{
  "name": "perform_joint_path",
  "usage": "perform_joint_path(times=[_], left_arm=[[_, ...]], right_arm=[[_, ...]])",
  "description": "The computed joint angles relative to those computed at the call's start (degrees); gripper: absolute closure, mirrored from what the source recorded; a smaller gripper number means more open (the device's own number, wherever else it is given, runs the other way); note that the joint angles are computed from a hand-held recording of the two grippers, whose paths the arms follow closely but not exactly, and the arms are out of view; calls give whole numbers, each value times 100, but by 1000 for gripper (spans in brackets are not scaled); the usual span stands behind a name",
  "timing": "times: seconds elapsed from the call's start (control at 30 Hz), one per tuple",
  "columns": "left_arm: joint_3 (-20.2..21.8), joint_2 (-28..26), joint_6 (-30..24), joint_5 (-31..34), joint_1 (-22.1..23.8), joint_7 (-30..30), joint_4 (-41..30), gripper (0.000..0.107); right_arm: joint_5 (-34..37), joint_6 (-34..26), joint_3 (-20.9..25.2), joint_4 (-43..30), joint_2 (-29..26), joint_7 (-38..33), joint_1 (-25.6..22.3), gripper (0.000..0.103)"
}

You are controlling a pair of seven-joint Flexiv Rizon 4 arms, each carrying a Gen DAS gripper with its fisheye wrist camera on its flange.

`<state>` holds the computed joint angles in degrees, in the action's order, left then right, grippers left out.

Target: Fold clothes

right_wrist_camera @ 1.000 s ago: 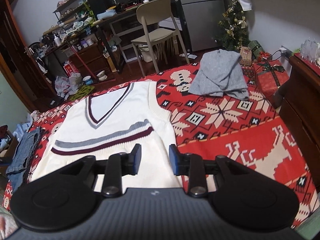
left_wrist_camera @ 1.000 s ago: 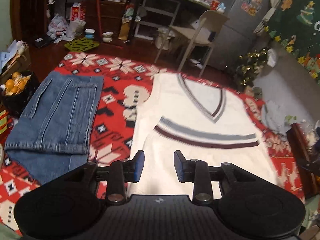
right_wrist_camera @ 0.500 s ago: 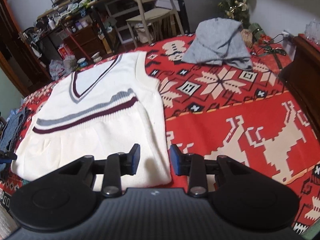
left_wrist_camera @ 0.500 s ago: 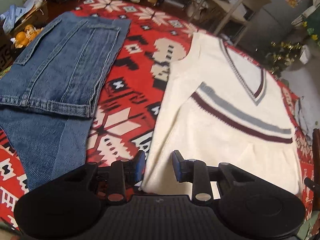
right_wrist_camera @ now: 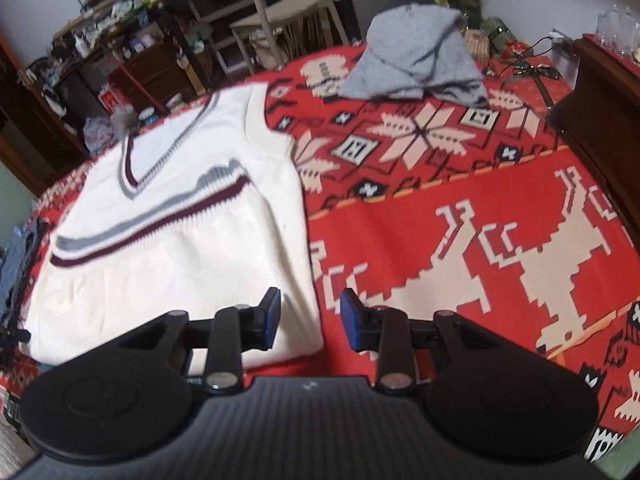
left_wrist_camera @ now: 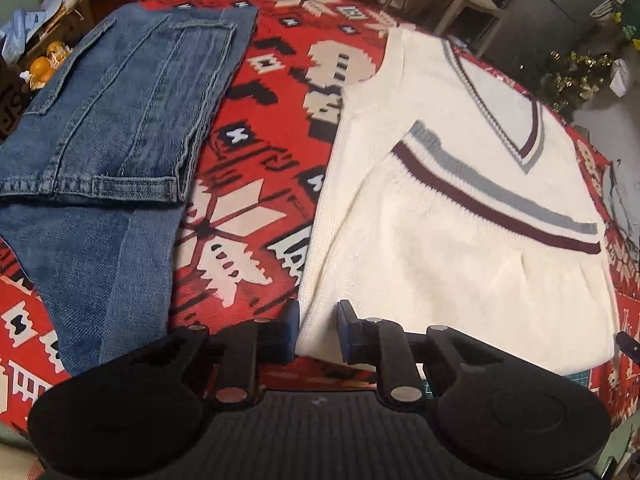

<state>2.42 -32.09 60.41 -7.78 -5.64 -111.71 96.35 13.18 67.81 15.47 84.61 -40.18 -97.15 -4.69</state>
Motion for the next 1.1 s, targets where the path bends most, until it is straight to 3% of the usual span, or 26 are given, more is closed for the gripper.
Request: perform_joint_path(times=[0.03, 0.07, 0.2, 0.33, 0.67, 0.73, 0.77, 0.8, 0.87, 1.0, 1.1], left_arm=[[5, -18, -45, 16, -4, 12, -36, 88], [4, -31, -73, 48, -11, 50, -68, 95], [142, -89, -334, 399, -176, 142, -334, 102], [213, -31, -628, 713, -261, 258, -497, 102], [-52, 324, -1043, 388, -32, 857, -128, 102], [28, 283, -1220, 546, -125, 779, -208, 99], [86, 279, -1274, 667, -183, 713, -251, 92], [130, 288, -1298, 780, -230, 660, -276, 88], [162, 385, -1156, 940, -269, 635, -209, 87], [177, 670, -646, 1096, -307, 474, 90, 74], [119, 825, 33, 1014, -348, 209, 334, 68]], right_arm=[[-38, -68, 9, -11, -13, -45, 8, 68], [-71, -132, 12, -19, -23, -91, 20, 71], [-219, -153, -113, 20, -10, -163, 153, 97], [-194, -320, -100, -24, 37, -150, 112, 99], [-6, -1240, -202, -21, 363, -340, -26, 99], [-128, -1359, -392, 13, 373, -188, 116, 92], [-191, -1360, -473, 39, 375, -105, 182, 87], [-184, -1238, -496, 106, 412, -84, 195, 80], [-163, -932, -514, 254, 496, -65, 202, 79], [-249, -26, -511, 646, 680, -111, 257, 71], [90, 432, 29, 738, 774, -528, -32, 71]])
